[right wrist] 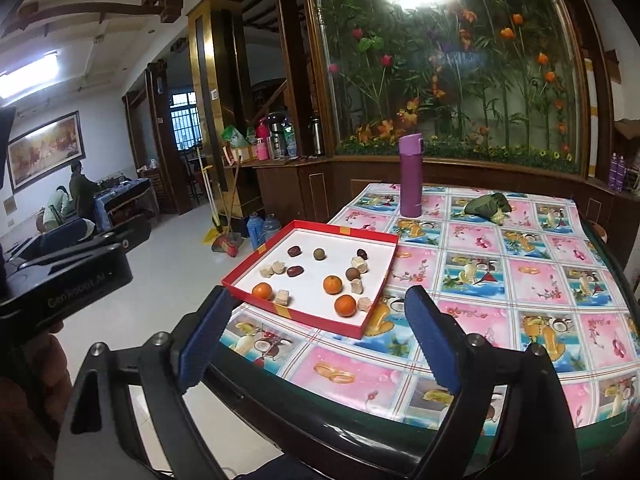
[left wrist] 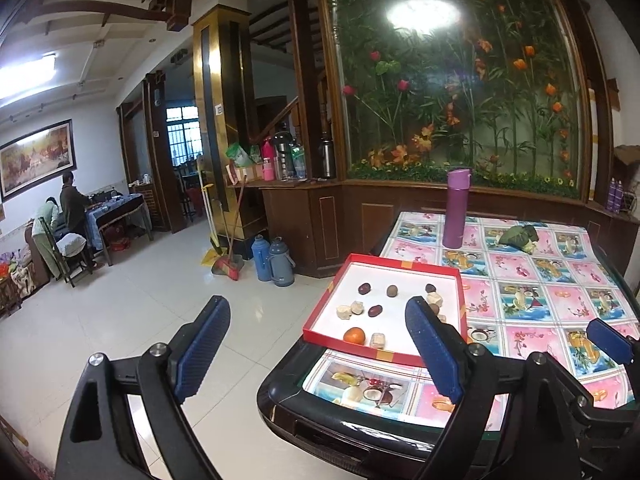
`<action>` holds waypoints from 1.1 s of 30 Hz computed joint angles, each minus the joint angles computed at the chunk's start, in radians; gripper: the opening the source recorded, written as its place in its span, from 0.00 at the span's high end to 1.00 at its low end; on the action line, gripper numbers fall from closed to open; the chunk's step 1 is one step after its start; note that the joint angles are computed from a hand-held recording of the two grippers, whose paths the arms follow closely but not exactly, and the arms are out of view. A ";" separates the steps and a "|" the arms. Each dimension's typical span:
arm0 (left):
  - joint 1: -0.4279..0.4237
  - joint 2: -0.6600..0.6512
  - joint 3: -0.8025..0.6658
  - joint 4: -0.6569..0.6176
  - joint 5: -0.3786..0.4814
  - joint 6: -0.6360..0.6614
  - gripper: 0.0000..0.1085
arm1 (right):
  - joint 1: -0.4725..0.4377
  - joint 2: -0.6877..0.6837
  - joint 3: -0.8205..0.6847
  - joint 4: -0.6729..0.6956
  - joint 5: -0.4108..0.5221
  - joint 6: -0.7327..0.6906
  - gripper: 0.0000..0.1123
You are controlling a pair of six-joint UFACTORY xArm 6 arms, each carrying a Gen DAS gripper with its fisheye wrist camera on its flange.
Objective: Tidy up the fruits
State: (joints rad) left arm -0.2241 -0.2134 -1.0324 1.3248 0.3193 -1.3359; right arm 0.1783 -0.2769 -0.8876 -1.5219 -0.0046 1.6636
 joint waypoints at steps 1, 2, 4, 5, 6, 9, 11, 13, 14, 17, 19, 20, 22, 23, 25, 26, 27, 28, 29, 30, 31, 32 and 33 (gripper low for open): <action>-0.002 0.005 -0.005 0.002 0.001 0.002 0.18 | -0.003 -0.001 -0.001 -0.015 -0.001 0.021 0.21; -0.006 0.007 -0.007 0.007 0.008 0.000 0.18 | -0.006 0.001 -0.007 -0.033 -0.003 0.047 0.21; -0.008 0.009 -0.011 0.016 0.012 -0.001 0.18 | -0.009 0.008 -0.018 -0.060 -0.002 0.082 0.21; -0.008 0.006 -0.007 0.022 0.012 -0.005 0.18 | -0.006 0.009 -0.022 -0.070 0.005 0.092 0.21; -0.009 0.006 -0.006 0.023 0.012 -0.005 0.18 | -0.004 0.010 -0.024 -0.076 0.012 0.097 0.21; -0.008 0.007 -0.005 0.017 0.010 0.001 0.17 | -0.003 0.014 -0.028 -0.071 0.012 0.093 0.21; -0.006 0.010 -0.008 0.016 0.010 0.002 0.17 | -0.002 0.012 -0.026 -0.070 0.017 0.091 0.21; -0.005 0.011 -0.009 0.006 0.010 0.012 0.17 | 0.000 0.014 -0.032 -0.093 0.028 0.115 0.21; -0.004 0.011 -0.008 0.002 0.009 0.014 0.17 | 0.000 0.017 -0.034 -0.085 0.032 0.105 0.21; -0.001 0.014 -0.014 0.004 0.011 0.009 0.17 | -0.009 0.028 -0.042 -0.075 0.022 0.109 0.21; 0.002 0.017 -0.016 -0.005 0.008 0.015 0.17 | -0.011 0.033 -0.045 -0.063 0.020 0.100 0.21; 0.002 0.022 -0.018 -0.006 0.008 0.013 0.17 | -0.011 0.032 -0.045 -0.067 0.021 0.103 0.21; 0.003 0.024 -0.019 -0.011 0.004 0.019 0.17 | -0.013 0.036 -0.048 -0.068 0.019 0.105 0.21; 0.006 0.027 -0.020 -0.021 0.000 0.029 0.17 | -0.015 0.040 -0.052 -0.071 0.016 0.110 0.21; 0.007 0.031 -0.022 -0.028 -0.002 0.036 0.17 | -0.014 0.042 -0.052 -0.071 0.019 0.109 0.21; 0.007 0.034 -0.023 -0.030 -0.002 0.038 0.17 | -0.014 0.041 -0.051 -0.067 0.018 0.106 0.21; 0.009 0.037 -0.025 -0.035 -0.004 0.042 0.17 | -0.016 0.046 -0.052 -0.048 0.016 0.088 0.21; 0.013 0.038 -0.024 -0.042 -0.009 0.048 0.17 | -0.016 0.050 -0.052 -0.036 0.014 0.079 0.21; 0.016 0.040 -0.024 -0.050 -0.011 0.053 0.17 | -0.017 0.054 -0.054 -0.029 0.013 0.074 0.21; 0.018 0.043 -0.026 -0.056 -0.013 0.056 0.17 | -0.017 0.058 -0.056 -0.023 0.016 0.069 0.21; 0.019 0.047 -0.028 -0.055 -0.016 0.053 0.17 | -0.015 0.061 -0.058 -0.015 0.021 0.062 0.21; 0.022 0.049 -0.030 -0.055 -0.019 0.053 0.17 | -0.015 0.064 -0.059 -0.006 0.023 0.055 0.21; 0.021 0.050 -0.030 -0.053 -0.015 0.052 0.17 | -0.016 0.072 -0.063 0.011 0.022 0.041 0.21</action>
